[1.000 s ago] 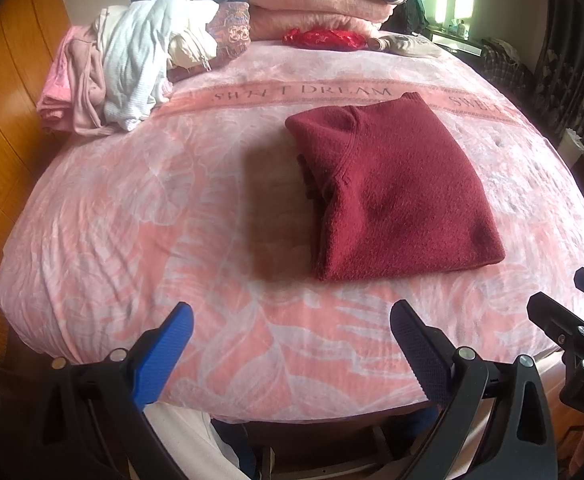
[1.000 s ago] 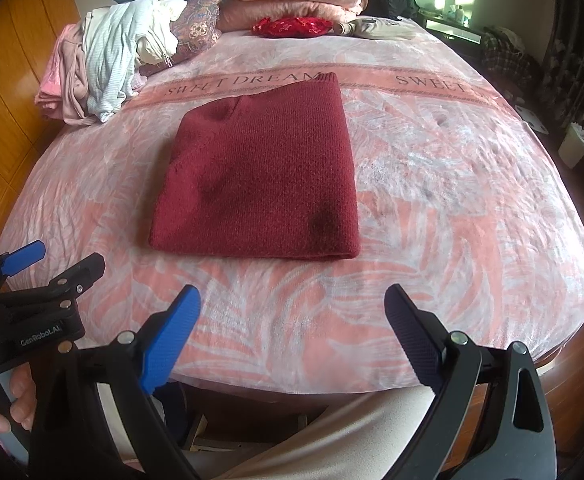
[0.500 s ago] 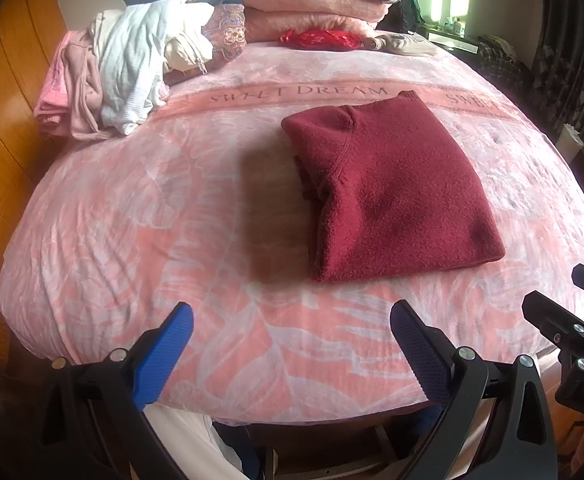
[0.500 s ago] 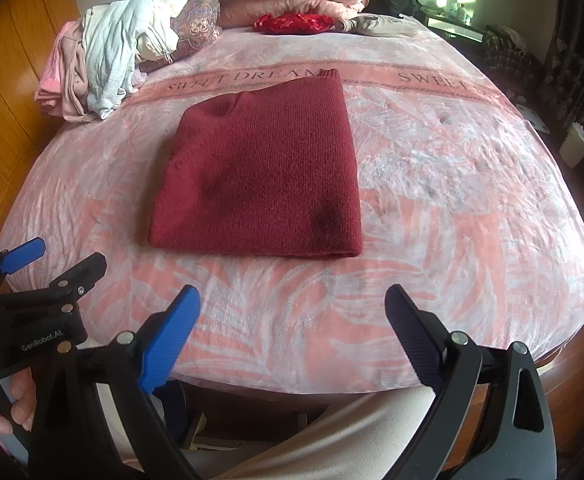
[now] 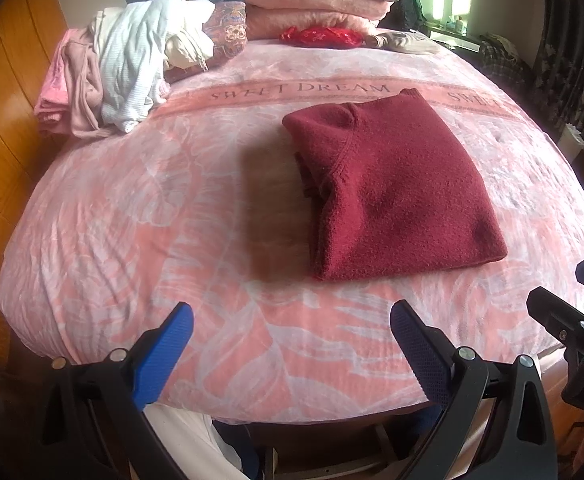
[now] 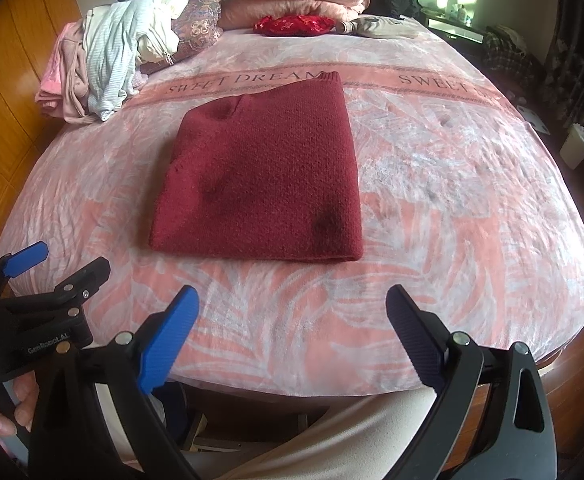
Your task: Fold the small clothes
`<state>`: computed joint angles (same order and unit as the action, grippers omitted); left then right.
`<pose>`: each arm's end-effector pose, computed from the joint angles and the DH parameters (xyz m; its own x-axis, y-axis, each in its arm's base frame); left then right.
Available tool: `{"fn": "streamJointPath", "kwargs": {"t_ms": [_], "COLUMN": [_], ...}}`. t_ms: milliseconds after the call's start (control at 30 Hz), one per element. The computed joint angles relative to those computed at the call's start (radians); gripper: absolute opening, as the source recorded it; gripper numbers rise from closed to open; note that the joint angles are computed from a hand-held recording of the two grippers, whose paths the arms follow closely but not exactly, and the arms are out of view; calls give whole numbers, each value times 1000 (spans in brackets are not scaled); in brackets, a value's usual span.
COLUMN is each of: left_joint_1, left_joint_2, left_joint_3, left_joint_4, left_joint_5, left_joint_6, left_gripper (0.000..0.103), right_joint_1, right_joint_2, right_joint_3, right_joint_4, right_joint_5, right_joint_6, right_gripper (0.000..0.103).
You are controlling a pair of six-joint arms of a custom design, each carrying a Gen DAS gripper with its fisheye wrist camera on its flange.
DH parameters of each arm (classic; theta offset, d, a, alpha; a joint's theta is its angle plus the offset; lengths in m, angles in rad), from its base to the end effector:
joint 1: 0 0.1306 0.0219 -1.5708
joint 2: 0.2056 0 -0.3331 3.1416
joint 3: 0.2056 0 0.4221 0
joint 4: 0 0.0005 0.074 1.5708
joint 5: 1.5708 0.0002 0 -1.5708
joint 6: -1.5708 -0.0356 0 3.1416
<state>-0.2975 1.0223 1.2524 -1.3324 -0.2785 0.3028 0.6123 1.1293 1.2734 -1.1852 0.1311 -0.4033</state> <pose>0.3561 -0.0995 0.4439 -0.8629 -0.0353 -0.5041 -0.0986 0.9901 0.0995 0.3441 0.2354 0.4207 -0.8519 -0.1229 -0.5090 -0.1972 0.9758 0.0945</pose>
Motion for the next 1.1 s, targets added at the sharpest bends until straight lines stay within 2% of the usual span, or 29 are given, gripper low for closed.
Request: {"fn": "streamJointPath", "kwargs": {"t_ms": [1100], "left_joint_1": [-7], "left_joint_2": [13], "left_joint_3": [15], "left_joint_4": [-16], "left_joint_5": [-16], "left_joint_6": [14], "left_gripper": [99], "right_joint_1": [9], "right_joint_2": [2], "right_joint_3": [-4], "right_joint_4": [0], "right_joint_5": [3], "right_joint_6": [-22], "right_gripper": [94]}}
